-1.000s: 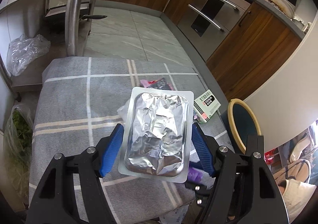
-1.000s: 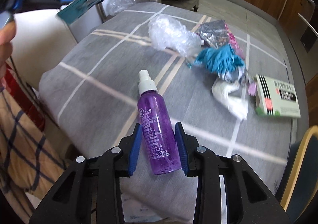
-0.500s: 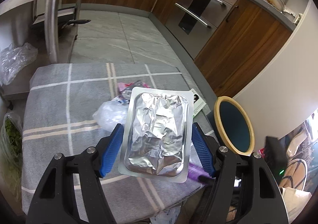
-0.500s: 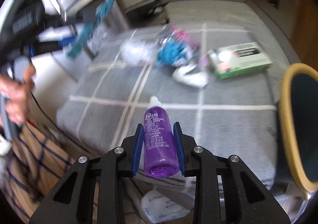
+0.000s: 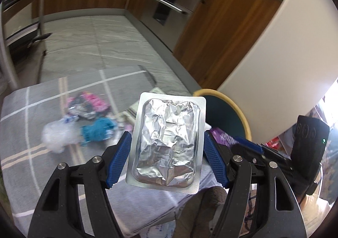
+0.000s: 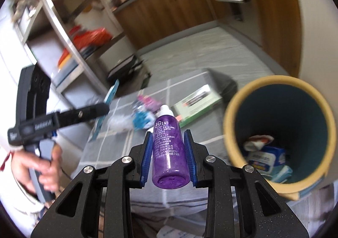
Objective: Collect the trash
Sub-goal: 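Carry the foil tray and purple bottle with both tools over the bin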
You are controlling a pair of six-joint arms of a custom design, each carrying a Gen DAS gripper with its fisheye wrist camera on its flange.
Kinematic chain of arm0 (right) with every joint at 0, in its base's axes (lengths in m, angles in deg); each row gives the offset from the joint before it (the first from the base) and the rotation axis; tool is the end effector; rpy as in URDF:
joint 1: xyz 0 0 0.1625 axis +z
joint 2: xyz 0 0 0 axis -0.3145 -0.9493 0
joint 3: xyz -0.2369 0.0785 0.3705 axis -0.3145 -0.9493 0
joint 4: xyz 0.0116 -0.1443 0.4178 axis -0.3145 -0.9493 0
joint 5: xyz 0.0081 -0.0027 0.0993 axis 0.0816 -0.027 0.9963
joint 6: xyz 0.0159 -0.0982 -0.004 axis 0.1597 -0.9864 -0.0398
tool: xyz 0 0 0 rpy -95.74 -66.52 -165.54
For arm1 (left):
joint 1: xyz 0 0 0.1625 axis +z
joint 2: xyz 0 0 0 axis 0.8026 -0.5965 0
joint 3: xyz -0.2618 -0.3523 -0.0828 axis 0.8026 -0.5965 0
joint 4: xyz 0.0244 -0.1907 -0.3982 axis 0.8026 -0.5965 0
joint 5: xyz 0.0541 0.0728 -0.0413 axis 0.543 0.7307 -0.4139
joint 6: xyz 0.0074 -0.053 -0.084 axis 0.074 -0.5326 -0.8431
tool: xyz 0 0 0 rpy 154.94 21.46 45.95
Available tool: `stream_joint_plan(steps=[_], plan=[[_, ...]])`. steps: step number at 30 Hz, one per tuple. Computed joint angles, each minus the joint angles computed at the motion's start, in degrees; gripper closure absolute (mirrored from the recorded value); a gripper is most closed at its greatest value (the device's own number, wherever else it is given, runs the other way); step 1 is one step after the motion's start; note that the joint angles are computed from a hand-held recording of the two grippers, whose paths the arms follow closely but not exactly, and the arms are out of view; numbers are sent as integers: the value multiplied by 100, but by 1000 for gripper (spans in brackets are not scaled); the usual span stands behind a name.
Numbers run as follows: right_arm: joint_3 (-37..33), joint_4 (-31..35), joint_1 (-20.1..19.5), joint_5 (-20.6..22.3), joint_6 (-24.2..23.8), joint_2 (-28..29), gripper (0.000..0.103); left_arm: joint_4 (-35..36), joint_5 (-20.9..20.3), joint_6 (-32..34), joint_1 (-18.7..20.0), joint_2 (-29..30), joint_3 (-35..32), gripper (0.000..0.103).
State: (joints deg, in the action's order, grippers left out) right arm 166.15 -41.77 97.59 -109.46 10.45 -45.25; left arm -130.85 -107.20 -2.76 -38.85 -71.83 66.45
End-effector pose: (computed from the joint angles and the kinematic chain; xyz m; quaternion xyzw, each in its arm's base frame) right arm 0.0661 -0.4428 0.3667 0.3556 -0.9218 0.1537 0.0110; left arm -0.3964 -0.3201 0.0777 -0.0048 0.8940 -0.3903 0.2200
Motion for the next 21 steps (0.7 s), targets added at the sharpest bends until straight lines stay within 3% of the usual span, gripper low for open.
stream_joint_plan(steps=[11, 21], plan=[[-294, -528, -541, 209, 486, 141, 71, -1886, -352, 1817, 624, 1241, -904, 35], [-476, -1123, -800, 32, 1094, 329, 71, -2041, -618, 2577, 997, 2049, -1835, 35]])
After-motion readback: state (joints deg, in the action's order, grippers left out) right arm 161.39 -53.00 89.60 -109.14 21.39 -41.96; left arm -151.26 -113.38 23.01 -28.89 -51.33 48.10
